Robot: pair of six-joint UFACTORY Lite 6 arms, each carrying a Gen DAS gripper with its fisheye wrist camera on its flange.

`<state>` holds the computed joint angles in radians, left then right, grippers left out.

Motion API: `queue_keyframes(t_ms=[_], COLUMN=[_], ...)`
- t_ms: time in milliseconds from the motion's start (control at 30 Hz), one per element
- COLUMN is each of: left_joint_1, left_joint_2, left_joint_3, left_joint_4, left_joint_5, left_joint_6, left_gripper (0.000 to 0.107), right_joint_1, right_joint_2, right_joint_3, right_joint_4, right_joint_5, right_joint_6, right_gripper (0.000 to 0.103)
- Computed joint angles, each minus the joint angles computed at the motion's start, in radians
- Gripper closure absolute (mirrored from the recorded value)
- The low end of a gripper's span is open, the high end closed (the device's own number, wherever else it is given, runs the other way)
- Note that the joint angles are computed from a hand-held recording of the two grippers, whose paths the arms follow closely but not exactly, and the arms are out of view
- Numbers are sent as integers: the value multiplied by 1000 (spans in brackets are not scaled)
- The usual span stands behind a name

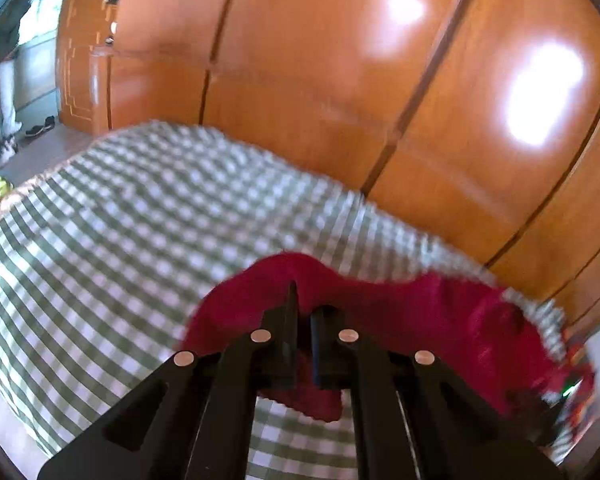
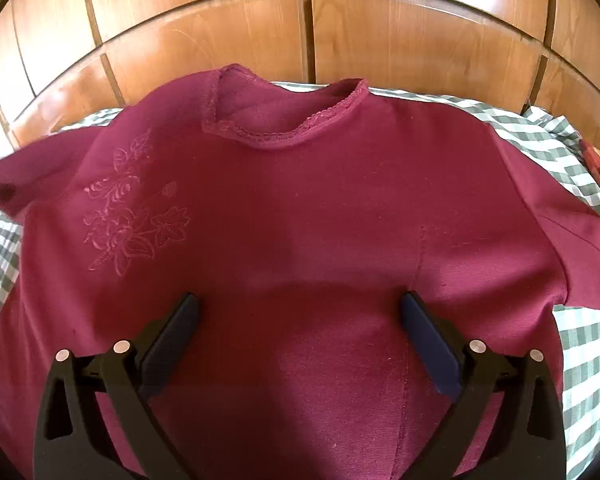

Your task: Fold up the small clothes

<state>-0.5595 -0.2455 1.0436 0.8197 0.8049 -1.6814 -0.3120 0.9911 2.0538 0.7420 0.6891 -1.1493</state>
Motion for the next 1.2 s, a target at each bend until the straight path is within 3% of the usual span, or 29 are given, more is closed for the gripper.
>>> queue_keyframes(t_ms=[167,300,400,467,567,600,700,767,933,1133,1167,1200], left_joint_1=[172,408,495,517,511,491,475,502,573,539,530,532], left_joint_2=[18,252,451,555,545,515,397,302,76,284,341,376], left_joint_3=[86,190,272,325,286,253,125,4,-312,-225,-178,-149], left_joint_4=[-134,-344,-396,-409,-342,-278,-202,-197,-228,42,72,80], left_joint_5=[-24,-66,-82,-64,-73,-54,-20,-65,-419,-481,-451,-441], left_joint_6=[153,362,409,395,279,203,88,33,-64,-354,-379,-376], left_gripper=[104,103,101,88,49,42,42,42,42,43,48,77], right_joint_1=[-2,-2,-1,-1,-5,-5,-6,-8,-8,-4,-3,-2], right_joint_2=[-1,-1,-8,-9,-3,0,2,6,8,0,0,-2], right_joint_3=[-6,-7,-19,-21,-14,-10,-7,-1,1,-11,-13,-16], right_joint_4=[5,2,8,9,14,15,14,17,16,13,11,11], right_joint_5=[-5,-11,-17,-19,-12,-10,-9,-5,-6,-17,-20,-23], right_joint_6=[-12,-16,-25,-26,-31,-31,-31,-33,-36,-41,-40,-41], right_gripper=[4,4,4,4,3,3,3,3,3,3,3,3])
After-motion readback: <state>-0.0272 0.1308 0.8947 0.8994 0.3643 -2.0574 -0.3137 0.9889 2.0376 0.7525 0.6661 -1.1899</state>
